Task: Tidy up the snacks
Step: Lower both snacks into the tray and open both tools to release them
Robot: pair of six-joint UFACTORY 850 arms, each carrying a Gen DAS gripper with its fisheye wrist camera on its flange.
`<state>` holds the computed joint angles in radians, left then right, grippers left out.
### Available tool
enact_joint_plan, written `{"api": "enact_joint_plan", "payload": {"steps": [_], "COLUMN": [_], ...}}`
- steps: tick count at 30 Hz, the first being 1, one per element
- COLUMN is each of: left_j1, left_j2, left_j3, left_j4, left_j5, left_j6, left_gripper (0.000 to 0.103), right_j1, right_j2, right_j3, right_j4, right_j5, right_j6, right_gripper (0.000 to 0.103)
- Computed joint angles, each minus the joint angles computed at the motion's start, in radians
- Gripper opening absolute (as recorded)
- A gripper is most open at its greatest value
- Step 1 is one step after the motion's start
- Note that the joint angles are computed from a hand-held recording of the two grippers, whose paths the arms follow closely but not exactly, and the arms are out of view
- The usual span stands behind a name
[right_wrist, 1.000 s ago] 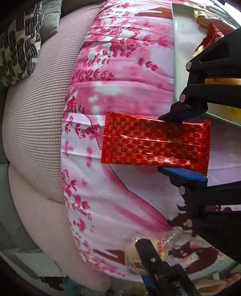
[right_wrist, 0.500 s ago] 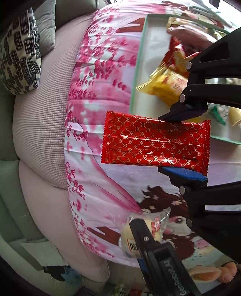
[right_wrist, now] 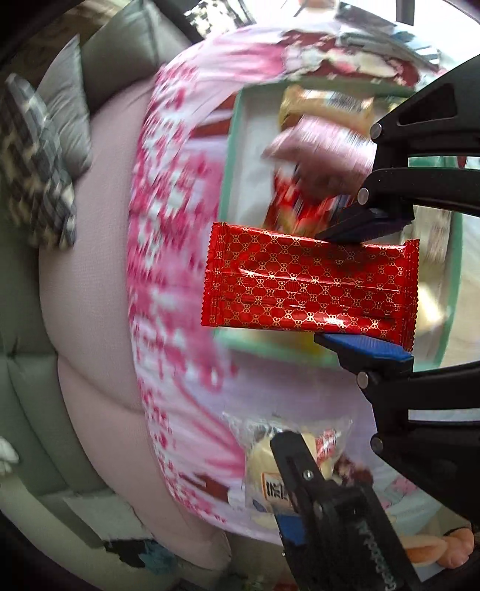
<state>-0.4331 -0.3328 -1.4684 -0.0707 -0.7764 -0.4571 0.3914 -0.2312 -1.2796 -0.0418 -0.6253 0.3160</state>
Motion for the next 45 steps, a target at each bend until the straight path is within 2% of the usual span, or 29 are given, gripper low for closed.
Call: {"api": "enact_joint_plan", "payload": {"steps": [9,14,18,20,23,30,35,45], "left_j1": [-0.087,-0.101,-0.103,-0.101,-0.097,-0.082,-0.080,-0.140], "left_j2": [-0.091,-0.160,-0.175,-0.166,-0.149,-0.059,0.040,0.207], "left_j3": [-0.104,-0.175,-0.192,-0.185,-0.170,-0.060,0.085,0.324], "left_j4": [-0.036,-0.074,-0.097,-0.100,-0.088,-0.077,0.000,0.387], "left_j5": [-0.033,-0.080,-0.089,-0.085,-0.082,-0.025,0.044,0.111], "left_j6": [0.030,0.037,0.044,0.043,0.032,-0.001,-0.086,-0.404], "left_gripper": [0.070,0.070,0.073,0.080,0.080,0.084,0.090,0.091], "right_j1": [-0.081,-0.105,-0.111,-0.113,-0.114,-0.102,-0.086,0.016], "right_j2": [0.070,0.075,0.073,0.072,0.078,0.112,0.154,0.243], "right_j3": [0.117,0.141,0.143,0.142,0.149,0.186,0.238,0.360], "right_j4": [0.030,0.049,0.063,0.073,0.075,0.075,0.068,-0.156], "right_j5": [0.021,0.028,0.035,0.034,0.034,0.057,0.103,0.187], "right_j6": [-0.045,-0.059,-0.066,-0.074,-0.070,-0.050,-0.020,0.284], "right_gripper": [0.048,0.048,0.049,0.056,0.061,0.078,0.101,0.103]}}
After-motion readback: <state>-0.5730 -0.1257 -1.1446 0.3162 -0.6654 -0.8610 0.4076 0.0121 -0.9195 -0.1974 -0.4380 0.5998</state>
